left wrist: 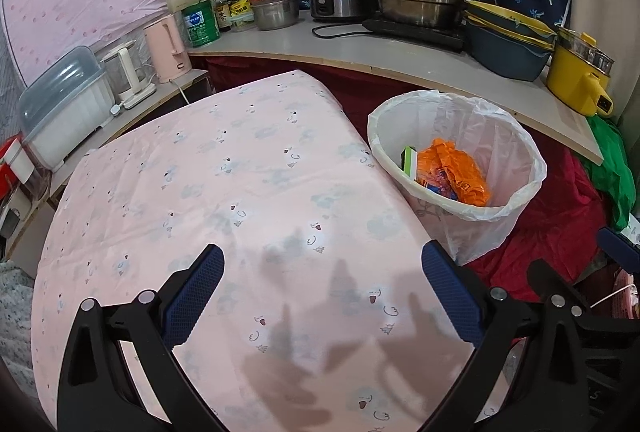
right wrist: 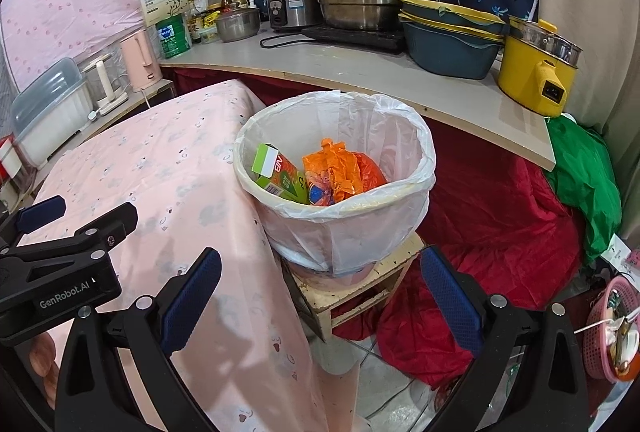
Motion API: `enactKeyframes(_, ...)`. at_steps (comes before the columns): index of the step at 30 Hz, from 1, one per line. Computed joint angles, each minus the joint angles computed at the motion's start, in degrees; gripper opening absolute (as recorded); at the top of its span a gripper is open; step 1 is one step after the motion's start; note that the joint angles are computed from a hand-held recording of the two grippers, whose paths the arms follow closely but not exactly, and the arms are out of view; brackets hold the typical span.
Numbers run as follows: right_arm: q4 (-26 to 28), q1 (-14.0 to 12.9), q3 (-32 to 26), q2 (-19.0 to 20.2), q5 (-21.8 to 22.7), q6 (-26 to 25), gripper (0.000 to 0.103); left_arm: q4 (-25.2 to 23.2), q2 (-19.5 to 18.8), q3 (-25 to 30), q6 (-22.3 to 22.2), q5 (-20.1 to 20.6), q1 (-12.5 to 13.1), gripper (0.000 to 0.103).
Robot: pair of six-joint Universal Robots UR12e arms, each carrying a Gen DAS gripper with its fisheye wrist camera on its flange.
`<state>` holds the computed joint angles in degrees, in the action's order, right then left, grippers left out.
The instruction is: Collect trash
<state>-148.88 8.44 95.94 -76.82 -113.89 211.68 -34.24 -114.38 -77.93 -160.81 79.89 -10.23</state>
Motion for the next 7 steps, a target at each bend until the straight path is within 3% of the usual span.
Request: enactKeyframes(7,-0.13,-0.27,0.97,-0.65,-0.32,1.10,0.096,-0.13,0.03,-0.11,0.62,-0.04,-0.34,0.095)
